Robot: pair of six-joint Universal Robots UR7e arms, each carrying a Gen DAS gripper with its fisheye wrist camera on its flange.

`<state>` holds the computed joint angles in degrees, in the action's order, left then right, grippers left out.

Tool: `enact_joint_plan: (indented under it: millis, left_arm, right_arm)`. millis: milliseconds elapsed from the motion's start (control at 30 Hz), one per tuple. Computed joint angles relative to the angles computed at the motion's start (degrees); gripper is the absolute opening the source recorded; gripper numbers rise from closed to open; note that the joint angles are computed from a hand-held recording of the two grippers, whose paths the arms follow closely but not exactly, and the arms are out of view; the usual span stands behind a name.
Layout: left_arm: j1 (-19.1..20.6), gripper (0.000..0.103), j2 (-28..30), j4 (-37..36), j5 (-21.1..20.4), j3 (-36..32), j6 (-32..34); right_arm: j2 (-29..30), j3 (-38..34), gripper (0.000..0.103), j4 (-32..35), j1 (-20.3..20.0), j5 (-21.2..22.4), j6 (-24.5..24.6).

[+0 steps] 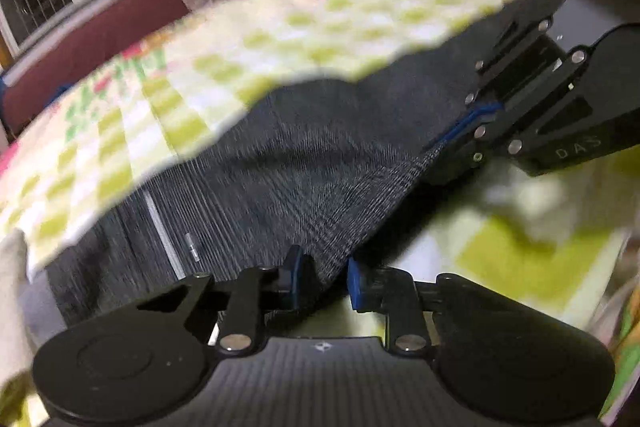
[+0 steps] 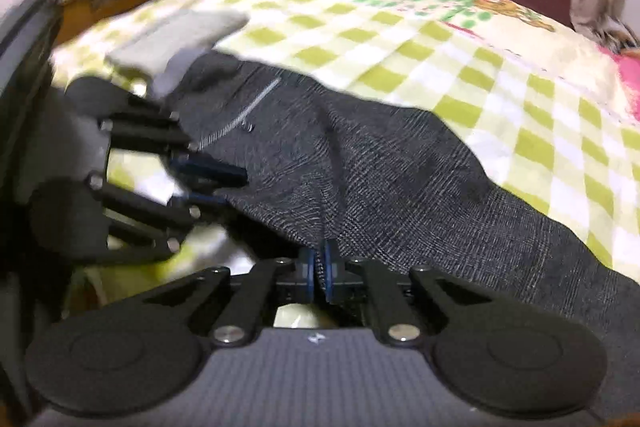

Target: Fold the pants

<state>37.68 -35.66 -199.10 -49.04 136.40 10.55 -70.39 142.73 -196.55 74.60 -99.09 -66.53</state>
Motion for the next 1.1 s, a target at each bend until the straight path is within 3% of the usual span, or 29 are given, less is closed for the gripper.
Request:
enact_joint_plan:
  millis: [100, 233, 400, 533, 600, 667, 733, 800, 833, 900, 933, 967, 1100]
  left_arm:
    - [-0.43, 0.041, -0.01, 1.28, 1.02, -0.15, 0.13]
    - [-0.81, 0.042, -1.91, 0.64, 3.24, 1.2, -0.45]
    - [-0.2, 0.052, -5.78, -1.14, 3.75, 3.52, -2.57]
    - [0.24, 0.056, -8.89, 2.55, 4.79, 5.3, -5.21]
    - [0.6, 0.056, -10.54, 4.13, 3.99, 5.97, -6.45]
    - [0.36, 0.056, -9.9, 2.63, 4.18, 5.92, -6.74]
    - [0.31, 0.056, -8.2, -0.02, 3.76, 4.9, -6.01]
    - [-0.17, 0.056, -6.7, -1.36, 3.07, 3.52, -5.16]
    - [-0.63, 0.056, -5.97, -2.2, 2.68, 2.97, -4.5]
    - [-1.16, 0.056, -5.07, -2.63, 1.17, 1.85, -4.04]
    - [-1.26, 0.056, -4.67, -2.58, 0.11, 1.22, -3.67]
    - [-1.44, 0.056, -3.91, -2.78, -0.79, 0.55, -3.17]
    - [-1.54, 0.056, 1.73, -3.84, -4.77, -4.61, 0.11]
  right_arm:
    - [4.23, -2.87, 0.007, 1.35, -0.07, -4.14, 2.98]
    - [0.6, -3.49, 0.016, 5.86, 0.8, -1.57, 6.68]
    - [-6.09, -4.69, 0.034, 14.79, -0.46, 6.51, 11.97]
    - [-7.07, -8.07, 0.036, 20.35, -1.21, 9.65, 16.05]
    - [-7.06, -8.02, 0.041, 17.6, -2.29, 10.2, 18.63]
    - [-5.56, -8.49, 0.042, 12.7, -4.11, 10.36, 23.05]
    - [-3.42, -9.21, 0.041, 8.36, -6.3, 11.33, 24.51]
    - [-0.27, -11.5, 0.038, 3.8, -6.82, 6.23, 29.63]
    - [0.04, -12.92, 0.032, 4.18, -7.94, 5.48, 33.42]
    - [-1.22, -13.79, 0.018, 3.95, -10.93, 7.77, 37.35]
    - [-2.33, -13.22, 0.02, 1.9, -11.61, 7.34, 38.64]
    - [-3.8, -12.02, 0.03, -1.07, -12.65, 7.83, 39.02]
    - [-11.93, -6.47, 0.034, -10.66, -20.63, 12.2, 41.93]
